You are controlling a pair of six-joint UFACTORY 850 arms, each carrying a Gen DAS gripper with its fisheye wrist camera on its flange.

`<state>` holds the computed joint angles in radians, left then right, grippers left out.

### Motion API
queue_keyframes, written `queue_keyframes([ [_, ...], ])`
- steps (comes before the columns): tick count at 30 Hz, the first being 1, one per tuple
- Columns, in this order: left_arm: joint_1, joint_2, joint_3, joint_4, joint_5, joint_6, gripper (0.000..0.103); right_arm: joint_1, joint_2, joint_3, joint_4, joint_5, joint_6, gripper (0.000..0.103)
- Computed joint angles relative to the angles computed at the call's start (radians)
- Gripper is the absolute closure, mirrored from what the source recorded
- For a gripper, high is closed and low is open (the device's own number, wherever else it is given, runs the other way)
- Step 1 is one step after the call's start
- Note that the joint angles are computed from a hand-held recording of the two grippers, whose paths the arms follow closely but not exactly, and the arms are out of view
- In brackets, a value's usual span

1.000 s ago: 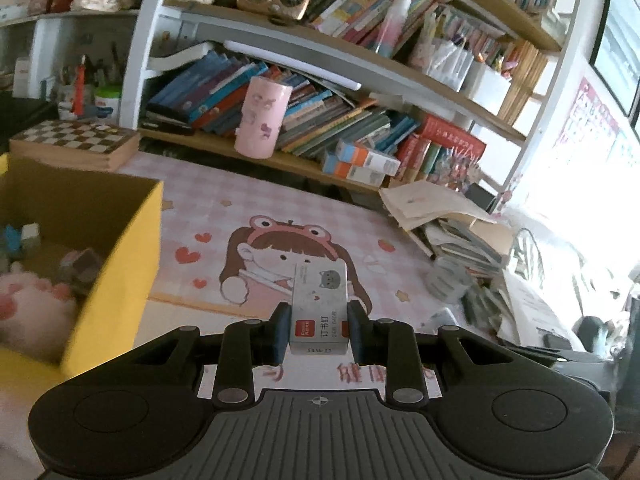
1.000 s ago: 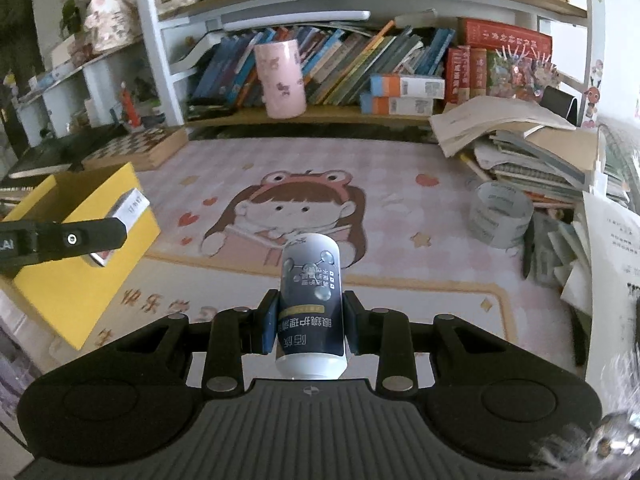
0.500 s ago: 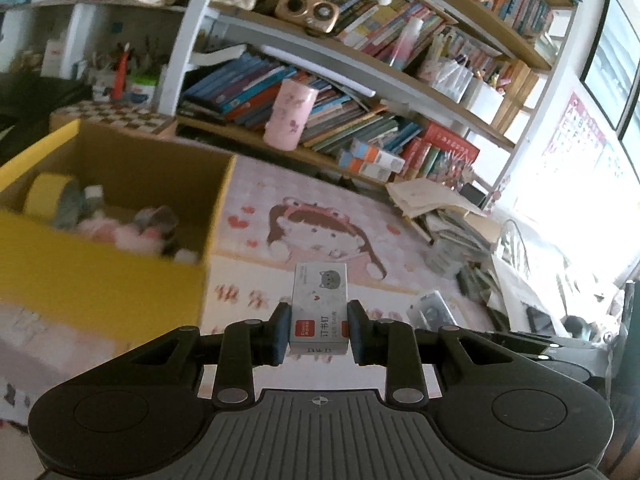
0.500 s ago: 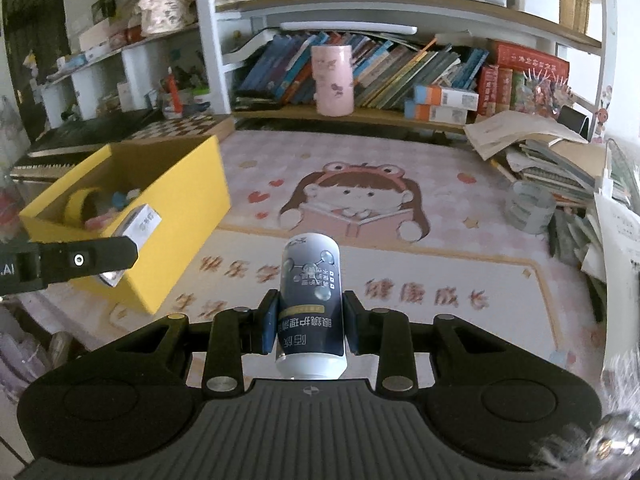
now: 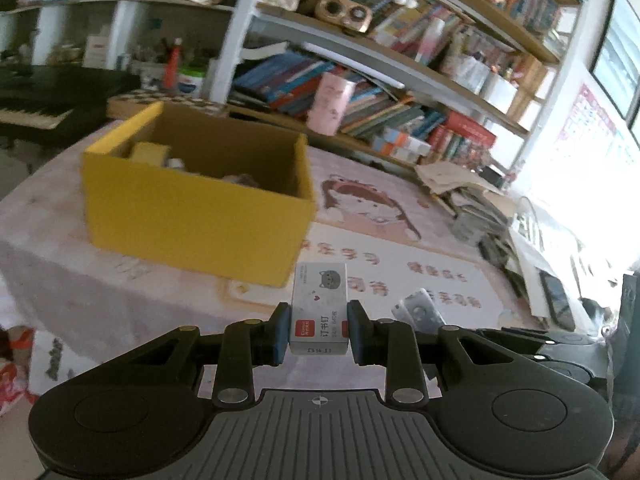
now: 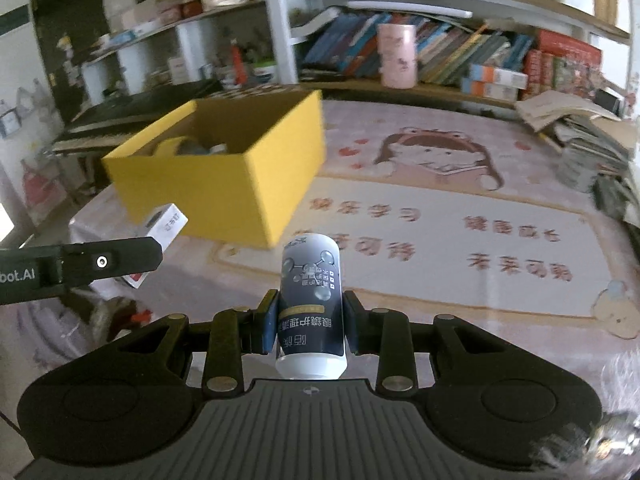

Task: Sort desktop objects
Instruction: 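Carry the glue bottle and white box with both grippers toward the yellow box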

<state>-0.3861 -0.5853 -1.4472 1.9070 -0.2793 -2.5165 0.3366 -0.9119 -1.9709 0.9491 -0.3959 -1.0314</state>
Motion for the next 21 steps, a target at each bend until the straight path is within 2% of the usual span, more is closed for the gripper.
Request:
queue_keyframes([
  [10,-0.006,0.086,0.127,-0.002,-0.062,-0.058,0.075,0.034,0.024,0.033,0.051,-0.038,-0.097,0.073],
  [21,-0.005,0.125,0.185,0.005,-0.075,-0.094,0.075,0.053,0.043,0.063,0.058,-0.049,-0.115,0.073],
])
